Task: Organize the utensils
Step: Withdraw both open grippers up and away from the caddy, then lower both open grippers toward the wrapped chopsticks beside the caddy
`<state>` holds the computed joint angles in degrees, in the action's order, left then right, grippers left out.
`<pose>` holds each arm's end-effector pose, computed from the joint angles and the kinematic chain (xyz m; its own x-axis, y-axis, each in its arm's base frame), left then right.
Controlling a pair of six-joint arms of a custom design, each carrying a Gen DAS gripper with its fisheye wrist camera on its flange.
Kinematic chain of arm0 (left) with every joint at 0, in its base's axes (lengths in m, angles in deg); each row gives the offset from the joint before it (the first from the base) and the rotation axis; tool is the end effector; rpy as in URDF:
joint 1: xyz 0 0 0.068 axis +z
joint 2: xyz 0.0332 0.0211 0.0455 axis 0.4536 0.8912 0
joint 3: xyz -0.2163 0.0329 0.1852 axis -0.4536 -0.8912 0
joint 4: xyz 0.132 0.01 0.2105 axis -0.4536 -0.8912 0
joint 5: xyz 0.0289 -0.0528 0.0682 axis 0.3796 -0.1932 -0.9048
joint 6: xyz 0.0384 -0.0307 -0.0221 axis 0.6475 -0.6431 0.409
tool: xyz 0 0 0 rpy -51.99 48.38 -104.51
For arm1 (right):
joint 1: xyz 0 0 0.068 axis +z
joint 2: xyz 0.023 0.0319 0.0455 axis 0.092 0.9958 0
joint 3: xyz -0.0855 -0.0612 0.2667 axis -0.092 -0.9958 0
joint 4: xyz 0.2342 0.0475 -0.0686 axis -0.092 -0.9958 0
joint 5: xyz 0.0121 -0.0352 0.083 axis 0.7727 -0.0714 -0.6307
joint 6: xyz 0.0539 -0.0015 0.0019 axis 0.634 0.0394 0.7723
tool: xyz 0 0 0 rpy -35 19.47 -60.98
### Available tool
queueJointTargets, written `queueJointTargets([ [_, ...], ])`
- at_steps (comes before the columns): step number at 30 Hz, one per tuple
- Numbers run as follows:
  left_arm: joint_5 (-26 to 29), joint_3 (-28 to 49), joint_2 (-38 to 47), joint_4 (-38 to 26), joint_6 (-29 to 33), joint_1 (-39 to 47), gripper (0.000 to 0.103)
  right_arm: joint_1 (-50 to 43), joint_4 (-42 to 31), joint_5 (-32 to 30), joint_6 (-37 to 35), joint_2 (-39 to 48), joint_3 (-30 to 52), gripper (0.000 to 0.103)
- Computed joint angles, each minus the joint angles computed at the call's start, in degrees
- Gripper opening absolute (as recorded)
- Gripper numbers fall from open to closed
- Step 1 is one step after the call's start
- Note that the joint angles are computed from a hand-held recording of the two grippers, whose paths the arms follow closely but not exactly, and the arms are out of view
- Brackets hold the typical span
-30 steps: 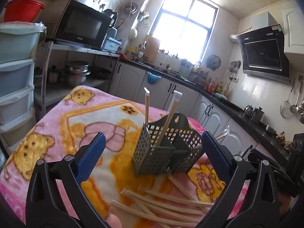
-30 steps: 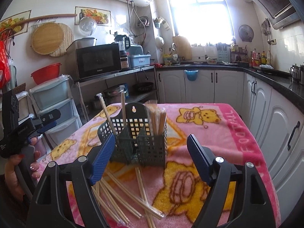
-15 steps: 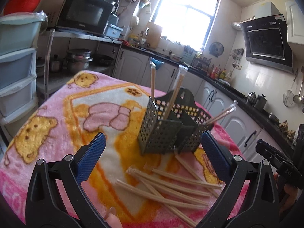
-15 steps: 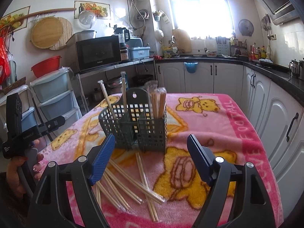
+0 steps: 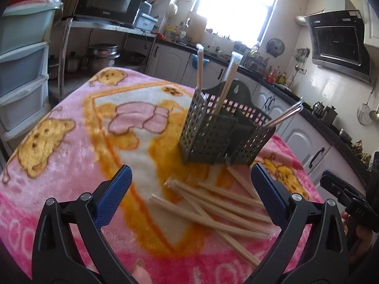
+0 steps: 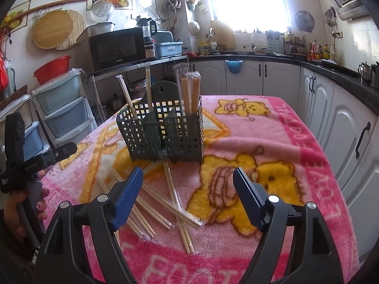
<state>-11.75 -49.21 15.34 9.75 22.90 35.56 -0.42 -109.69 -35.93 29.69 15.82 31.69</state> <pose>0.2008 0.0274 0.2813 -0.4326 -0.4033 -0.8064 -0.2406 0.9136 -0.3278 0.3295 -0.0092 0.3197 -0.4772 -0.2319 -0.8476 -0.6313 0.7614 0.1472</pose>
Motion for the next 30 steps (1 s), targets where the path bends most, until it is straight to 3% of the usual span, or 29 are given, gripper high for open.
queueJointTargets([
  [9, 2.05, -2.94, 0.98, -0.37, 0.25, 1.78, 0.093, -0.79, -0.93, 0.32, -0.78, 1.09, -1.09, 0.076],
  [30, 15.48, -5.83, 8.70, 3.13, -4.66, 5.68, 0.093, 0.38, -6.17, 5.53, -2.97, 7.15, -0.48, 0.075],
])
